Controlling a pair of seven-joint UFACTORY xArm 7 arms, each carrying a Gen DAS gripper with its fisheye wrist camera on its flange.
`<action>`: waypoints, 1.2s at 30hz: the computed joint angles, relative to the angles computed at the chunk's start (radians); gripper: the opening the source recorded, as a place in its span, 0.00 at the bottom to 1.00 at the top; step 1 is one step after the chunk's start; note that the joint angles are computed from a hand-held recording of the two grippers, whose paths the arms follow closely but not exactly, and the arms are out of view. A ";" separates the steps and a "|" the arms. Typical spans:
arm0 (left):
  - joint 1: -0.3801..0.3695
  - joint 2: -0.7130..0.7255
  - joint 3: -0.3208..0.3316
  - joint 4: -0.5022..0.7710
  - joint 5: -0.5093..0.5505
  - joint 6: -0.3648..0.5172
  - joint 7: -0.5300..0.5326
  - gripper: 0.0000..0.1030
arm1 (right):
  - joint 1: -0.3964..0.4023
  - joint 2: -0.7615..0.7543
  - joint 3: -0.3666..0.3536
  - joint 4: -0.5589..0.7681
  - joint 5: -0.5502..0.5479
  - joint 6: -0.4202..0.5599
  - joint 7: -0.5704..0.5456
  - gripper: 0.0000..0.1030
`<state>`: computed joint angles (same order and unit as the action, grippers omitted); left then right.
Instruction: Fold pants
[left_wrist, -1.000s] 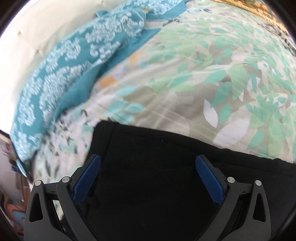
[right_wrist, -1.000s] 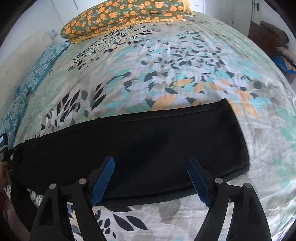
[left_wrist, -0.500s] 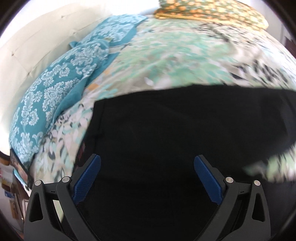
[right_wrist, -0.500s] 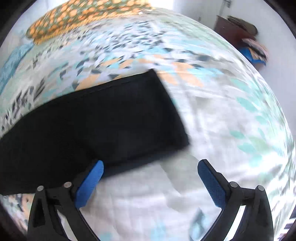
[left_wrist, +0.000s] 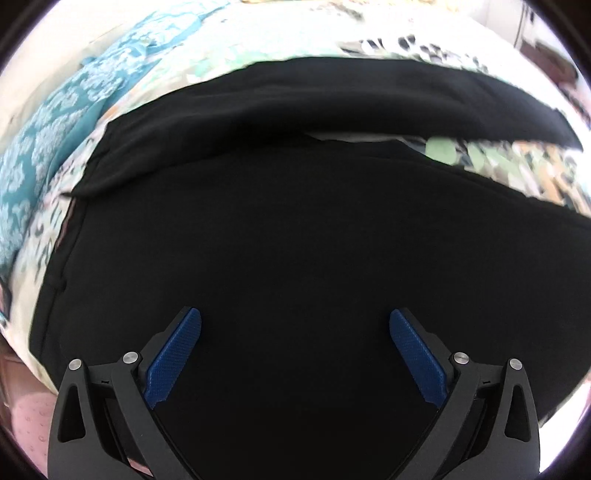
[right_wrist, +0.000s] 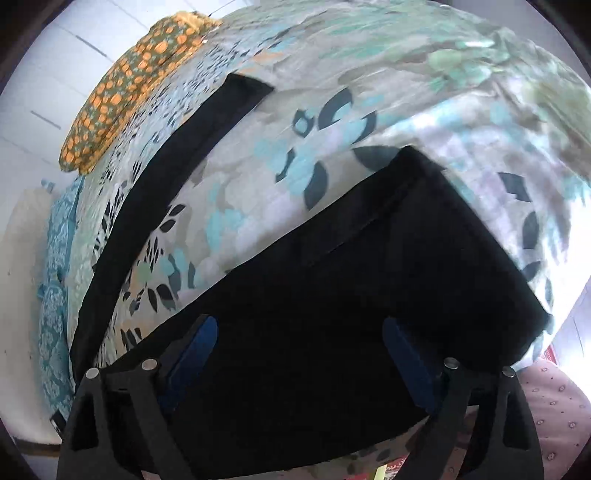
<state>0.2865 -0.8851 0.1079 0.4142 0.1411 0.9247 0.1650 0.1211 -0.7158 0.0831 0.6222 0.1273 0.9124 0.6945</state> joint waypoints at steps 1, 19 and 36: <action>0.013 0.011 0.006 0.018 0.002 0.022 -0.003 1.00 | -0.024 0.000 0.022 0.015 -0.039 0.038 0.020 0.88; 0.045 0.398 -0.020 0.225 0.026 -0.323 -0.241 0.99 | 0.075 0.394 -0.033 0.341 0.002 -0.192 -0.279 0.89; 0.099 0.373 -0.018 0.027 0.000 -0.586 -0.224 1.00 | -0.037 1.376 -0.083 1.516 -0.152 0.239 -0.412 1.00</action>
<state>0.3860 -0.5122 0.0902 0.4411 0.1413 0.3388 -0.0586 0.0838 0.6601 0.0001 2.1384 -0.0244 1.1518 0.2822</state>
